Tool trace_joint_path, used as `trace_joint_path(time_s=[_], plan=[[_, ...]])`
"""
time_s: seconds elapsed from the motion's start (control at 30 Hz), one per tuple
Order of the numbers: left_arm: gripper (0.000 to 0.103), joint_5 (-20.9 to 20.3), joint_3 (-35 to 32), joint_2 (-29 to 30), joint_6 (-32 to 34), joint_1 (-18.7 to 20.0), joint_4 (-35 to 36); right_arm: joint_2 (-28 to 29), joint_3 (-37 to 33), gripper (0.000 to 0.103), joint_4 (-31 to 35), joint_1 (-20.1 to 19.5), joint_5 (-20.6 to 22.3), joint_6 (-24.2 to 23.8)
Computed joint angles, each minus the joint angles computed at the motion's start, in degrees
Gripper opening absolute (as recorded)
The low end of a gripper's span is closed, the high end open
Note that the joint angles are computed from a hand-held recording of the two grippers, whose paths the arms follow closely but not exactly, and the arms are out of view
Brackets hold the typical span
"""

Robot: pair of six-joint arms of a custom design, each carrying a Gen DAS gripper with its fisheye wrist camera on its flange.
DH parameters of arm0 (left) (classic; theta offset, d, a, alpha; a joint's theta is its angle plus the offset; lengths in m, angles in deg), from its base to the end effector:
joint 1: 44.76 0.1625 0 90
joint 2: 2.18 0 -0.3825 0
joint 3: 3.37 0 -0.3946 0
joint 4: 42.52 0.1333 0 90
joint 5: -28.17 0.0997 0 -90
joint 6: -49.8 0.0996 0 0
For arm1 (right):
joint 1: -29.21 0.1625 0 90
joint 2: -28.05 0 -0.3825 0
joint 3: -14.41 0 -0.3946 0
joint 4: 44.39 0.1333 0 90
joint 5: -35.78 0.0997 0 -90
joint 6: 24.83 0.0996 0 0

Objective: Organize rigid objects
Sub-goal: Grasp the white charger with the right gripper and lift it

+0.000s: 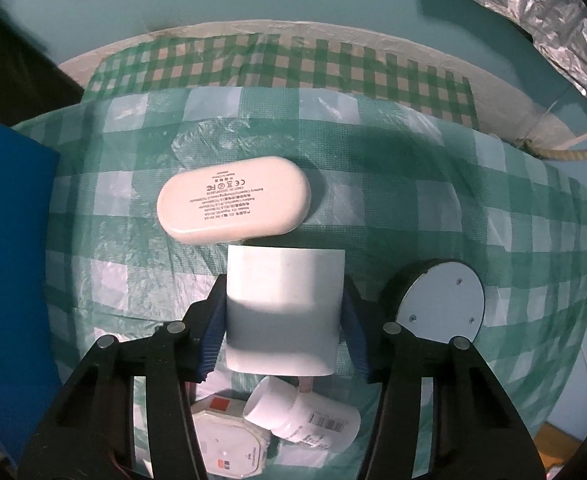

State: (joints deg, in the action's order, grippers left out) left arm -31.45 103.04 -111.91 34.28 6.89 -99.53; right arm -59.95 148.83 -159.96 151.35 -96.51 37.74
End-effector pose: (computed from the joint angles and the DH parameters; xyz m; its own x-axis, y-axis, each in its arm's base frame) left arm -0.0476 -0.3562 0.4214 -0.6465 0.5226 -0.5559 0.3800 0.8523 0.3594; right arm 0.2436 -0.2631 0.1546 -0.6711 0.4276 0.6056 0.2139 0.8938 -0.3942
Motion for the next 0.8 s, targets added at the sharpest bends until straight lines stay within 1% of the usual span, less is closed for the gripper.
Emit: trace_joint_path(time_s=[0.17, 0.4, 0.57, 0.8], plan=[[0.014, 0.09, -0.07, 0.0, 0.24, 0.17, 0.03, -1.08, 0.17, 0.051, -0.13, 0.75, 1.02, -0.66], [0.014, 0.33, -0.24, 0.0, 0.56, 0.46, 0.05, -1.44, -1.65, 0.051, 0.55, 4.01, 0.76, -0.54], [0.014, 0.44, -0.04, -0.21, 1.05, 0.69, -0.25, -0.1, -4.15, 0.051, 1.05, 6.39, 0.85, -1.32], [0.014, 0.5, 0.04, -0.39, 1.23, 0.8, -0.23, 2.59, -8.42, 0.051, 1.01, 8.93, 2.12, -3.6]])
